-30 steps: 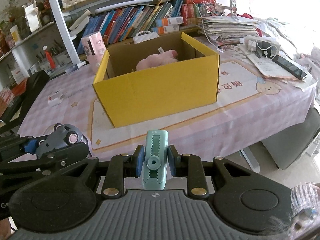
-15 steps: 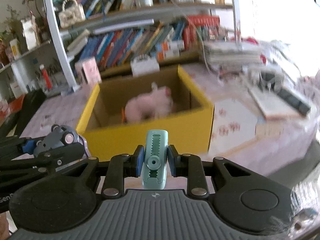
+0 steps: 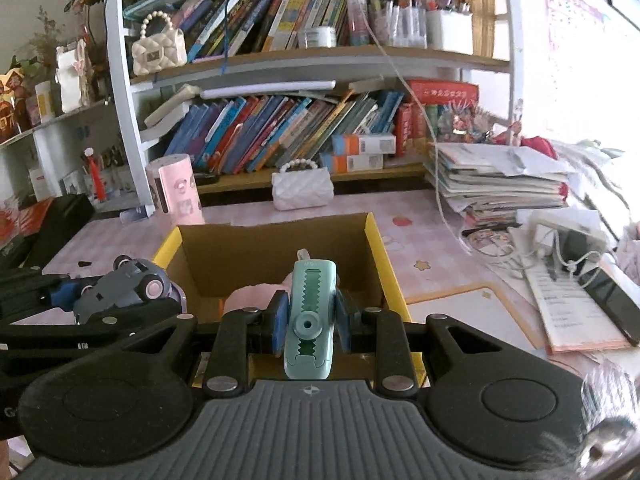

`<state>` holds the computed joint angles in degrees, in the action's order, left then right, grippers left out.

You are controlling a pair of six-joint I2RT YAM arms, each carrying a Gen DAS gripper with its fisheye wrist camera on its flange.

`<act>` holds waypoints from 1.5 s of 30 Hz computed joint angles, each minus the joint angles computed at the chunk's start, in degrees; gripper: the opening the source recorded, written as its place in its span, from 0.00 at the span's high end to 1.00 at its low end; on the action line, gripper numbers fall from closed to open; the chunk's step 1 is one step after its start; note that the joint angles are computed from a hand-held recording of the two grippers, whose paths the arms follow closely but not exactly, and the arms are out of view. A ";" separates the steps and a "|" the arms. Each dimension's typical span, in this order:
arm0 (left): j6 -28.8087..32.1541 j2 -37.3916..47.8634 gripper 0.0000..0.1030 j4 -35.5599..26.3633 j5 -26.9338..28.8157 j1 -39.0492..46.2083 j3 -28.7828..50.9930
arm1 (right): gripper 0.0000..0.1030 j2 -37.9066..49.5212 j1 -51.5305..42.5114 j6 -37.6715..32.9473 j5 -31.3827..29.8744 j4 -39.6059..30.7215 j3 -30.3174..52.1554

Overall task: Organize objects
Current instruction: 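Carry the grey car and green stapler over the yellow box, then open both tools releasing the car and stapler into the box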

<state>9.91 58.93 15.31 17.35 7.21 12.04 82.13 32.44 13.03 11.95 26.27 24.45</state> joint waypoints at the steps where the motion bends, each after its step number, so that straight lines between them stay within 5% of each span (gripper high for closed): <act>1: -0.22 1.75 0.60 1.09 -1.00 -0.57 0.37 | 0.77 1.54 -0.95 -0.59 -1.36 0.39 0.68; 10: -2.97 14.95 0.60 4.38 -8.12 -4.50 4.04 | 0.77 12.99 -7.10 -6.34 -12.37 -5.24 8.66; 22: -6.18 19.61 0.59 3.54 -11.69 -6.62 5.78 | 0.77 17.82 -9.19 -9.90 -19.11 -8.58 12.86; 32: -6.03 15.80 0.54 2.40 -13.56 -7.50 4.44 | 0.77 18.35 -9.20 -8.28 -19.53 -9.01 13.40; 45: -7.22 1.55 0.40 0.55 -11.89 -4.79 -1.45 | 0.75 8.95 -6.96 -3.79 -14.08 -4.26 5.05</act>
<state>2.70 60.48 15.87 5.47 2.43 10.59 91.08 25.48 9.25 -2.13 22.01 29.50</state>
